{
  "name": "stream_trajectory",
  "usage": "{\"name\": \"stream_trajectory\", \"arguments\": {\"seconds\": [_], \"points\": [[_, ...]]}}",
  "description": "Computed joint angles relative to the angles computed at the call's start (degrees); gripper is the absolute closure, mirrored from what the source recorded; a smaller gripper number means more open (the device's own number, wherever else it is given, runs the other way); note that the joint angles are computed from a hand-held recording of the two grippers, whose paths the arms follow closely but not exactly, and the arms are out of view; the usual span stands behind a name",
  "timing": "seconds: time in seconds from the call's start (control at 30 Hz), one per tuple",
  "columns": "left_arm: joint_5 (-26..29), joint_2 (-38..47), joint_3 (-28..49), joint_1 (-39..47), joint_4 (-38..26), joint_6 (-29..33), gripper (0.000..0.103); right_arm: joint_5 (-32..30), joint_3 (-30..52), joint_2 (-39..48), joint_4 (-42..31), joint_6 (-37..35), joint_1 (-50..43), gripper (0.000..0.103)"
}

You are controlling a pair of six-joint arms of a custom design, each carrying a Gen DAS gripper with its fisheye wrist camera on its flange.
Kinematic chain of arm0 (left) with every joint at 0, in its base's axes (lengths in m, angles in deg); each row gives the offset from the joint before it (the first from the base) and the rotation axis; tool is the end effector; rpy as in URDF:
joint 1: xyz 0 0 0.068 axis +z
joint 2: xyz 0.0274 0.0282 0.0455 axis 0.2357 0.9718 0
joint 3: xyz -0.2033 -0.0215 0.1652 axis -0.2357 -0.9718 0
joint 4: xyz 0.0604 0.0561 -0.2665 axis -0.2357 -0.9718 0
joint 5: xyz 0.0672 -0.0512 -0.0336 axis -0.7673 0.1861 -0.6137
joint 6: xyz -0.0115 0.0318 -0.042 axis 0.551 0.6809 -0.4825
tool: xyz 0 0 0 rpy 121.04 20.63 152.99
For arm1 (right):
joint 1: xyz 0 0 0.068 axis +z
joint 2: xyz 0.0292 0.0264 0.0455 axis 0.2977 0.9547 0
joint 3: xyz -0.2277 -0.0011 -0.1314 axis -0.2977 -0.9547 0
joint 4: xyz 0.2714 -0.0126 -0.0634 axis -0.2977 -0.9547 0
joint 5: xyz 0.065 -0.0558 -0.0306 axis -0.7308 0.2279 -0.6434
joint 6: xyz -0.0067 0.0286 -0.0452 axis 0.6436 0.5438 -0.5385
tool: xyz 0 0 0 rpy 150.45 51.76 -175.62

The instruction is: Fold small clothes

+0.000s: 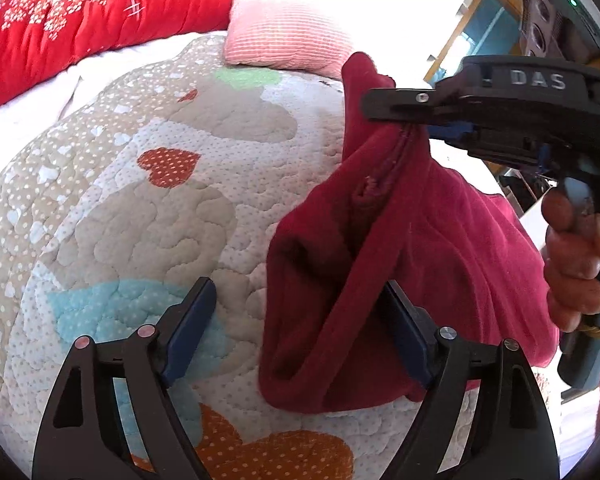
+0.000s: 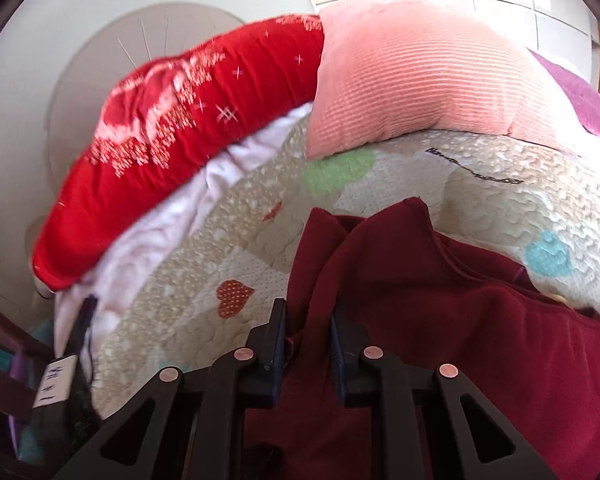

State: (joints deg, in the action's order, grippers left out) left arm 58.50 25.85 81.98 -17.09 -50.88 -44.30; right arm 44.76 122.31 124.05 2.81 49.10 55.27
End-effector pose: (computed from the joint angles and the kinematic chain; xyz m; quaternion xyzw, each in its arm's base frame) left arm 0.2044 -0.1260 0.1554 0.0779 0.9257 -0.2119 0.3036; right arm 0.2881 0.2250 0.2130 -0.0656 0.9340 0.2002 0.2885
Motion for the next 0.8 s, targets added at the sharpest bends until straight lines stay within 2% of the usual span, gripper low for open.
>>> {"name": "stream_trajectory", "arguments": {"seconds": [0.1, 0.13, 0.2, 0.23, 0.27, 0.37, 0.47, 0.67, 0.8], "points": [[0.9, -1.4, -1.1, -2.0, 1.9, -0.1, 0.023, -1.4, -4.5, -4.2, 2.4, 1.2, -1.0, 0.085], [1.9, -2.4, -1.7, -2.2, 3.0, -0.5, 0.041, -1.8, -6.2, -6.0, 3.4, 1.5, -1.3, 0.085], [2.5, -3.8, -1.6, -3.1, 3.1, -2.2, 0.066, -2.4, -8.9, -9.2, 4.1, 2.0, -2.0, 0.086], [1.5, -5.0, -1.2, -4.4, 2.4, -3.3, 0.077, -2.7, -10.1, -10.9, 4.0, 1.8, -2.6, 0.086], [0.8, -6.6, -0.7, -6.1, 1.9, -4.0, 0.08, -3.0, -11.7, -13.6, 3.8, 1.5, -3.2, 0.086], [-3.3, -8.7, 2.7, -13.6, -0.3, -4.8, 0.081, -5.0, -15.1, -21.3, 2.2, 0.4, -6.5, 0.087], [-7.4, -5.4, 8.9, -21.9, -0.4, -5.0, 0.081, -7.1, -18.1, -30.9, -1.5, -1.4, -11.6, 0.087], [-9.3, 11.7, 23.2, -34.1, 2.3, -3.3, 0.081, -15.3, -23.3, -50.4, -13.6, -8.3, -29.0, 0.088], [-8.9, 26.1, 32.6, -38.0, 2.5, -3.7, 0.081, -24.7, -28.9, -56.8, -20.3, -14.8, -45.5, 0.088]]}}
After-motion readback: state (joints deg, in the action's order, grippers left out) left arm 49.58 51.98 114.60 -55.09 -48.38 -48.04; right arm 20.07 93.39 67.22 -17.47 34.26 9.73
